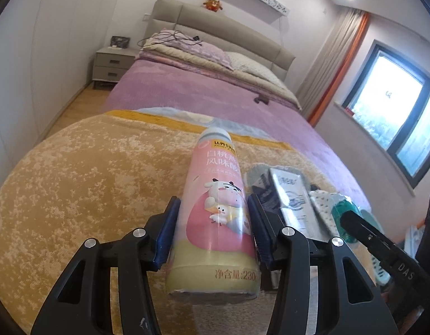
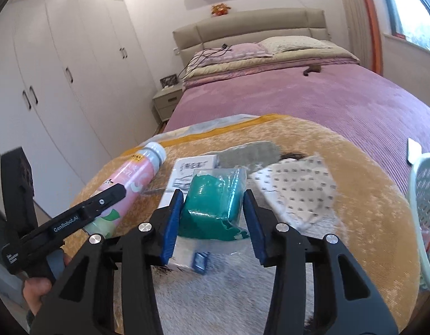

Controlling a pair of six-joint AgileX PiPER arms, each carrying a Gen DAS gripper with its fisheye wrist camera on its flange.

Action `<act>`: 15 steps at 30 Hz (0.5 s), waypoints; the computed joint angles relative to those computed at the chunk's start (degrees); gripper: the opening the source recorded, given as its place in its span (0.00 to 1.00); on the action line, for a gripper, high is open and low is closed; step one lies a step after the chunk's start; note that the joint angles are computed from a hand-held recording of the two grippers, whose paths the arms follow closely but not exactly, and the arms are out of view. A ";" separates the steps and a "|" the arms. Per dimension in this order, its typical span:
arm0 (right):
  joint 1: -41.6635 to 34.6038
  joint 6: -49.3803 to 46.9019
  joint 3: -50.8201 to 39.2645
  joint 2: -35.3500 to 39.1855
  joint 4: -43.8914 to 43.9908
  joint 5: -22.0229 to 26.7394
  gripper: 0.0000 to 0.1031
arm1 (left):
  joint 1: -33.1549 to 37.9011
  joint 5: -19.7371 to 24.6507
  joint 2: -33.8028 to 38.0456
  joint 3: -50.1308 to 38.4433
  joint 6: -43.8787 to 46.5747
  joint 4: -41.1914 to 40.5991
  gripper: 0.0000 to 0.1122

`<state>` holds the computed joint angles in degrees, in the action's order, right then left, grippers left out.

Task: Collect trash
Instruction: 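Carry the pink bottle and green packet to the basket and release both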

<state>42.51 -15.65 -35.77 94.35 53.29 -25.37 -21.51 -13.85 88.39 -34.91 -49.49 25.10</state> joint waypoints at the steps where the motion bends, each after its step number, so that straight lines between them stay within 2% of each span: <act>1: -0.45 1.57 1.41 -1.24 -1.02 -0.22 0.39 | 0.03 -0.51 -0.26 0.31 0.29 -0.16 0.42; 4: -2.32 5.97 6.00 -5.56 -3.41 -0.54 0.39 | -0.99 -2.33 -2.03 1.83 6.63 -6.11 0.42; 8: -4.73 8.73 11.30 -11.61 -5.12 -0.84 0.39 | -2.08 -5.39 -4.97 3.82 8.81 -7.25 0.42; 12: -6.54 1.76 16.22 -20.16 1.71 -0.59 0.39 | -5.45 -5.67 -8.17 4.70 16.17 -14.75 0.42; 15: -8.78 -6.29 19.00 -27.14 9.03 0.62 0.39 | -10.51 -3.60 -10.86 3.93 27.46 -26.86 0.42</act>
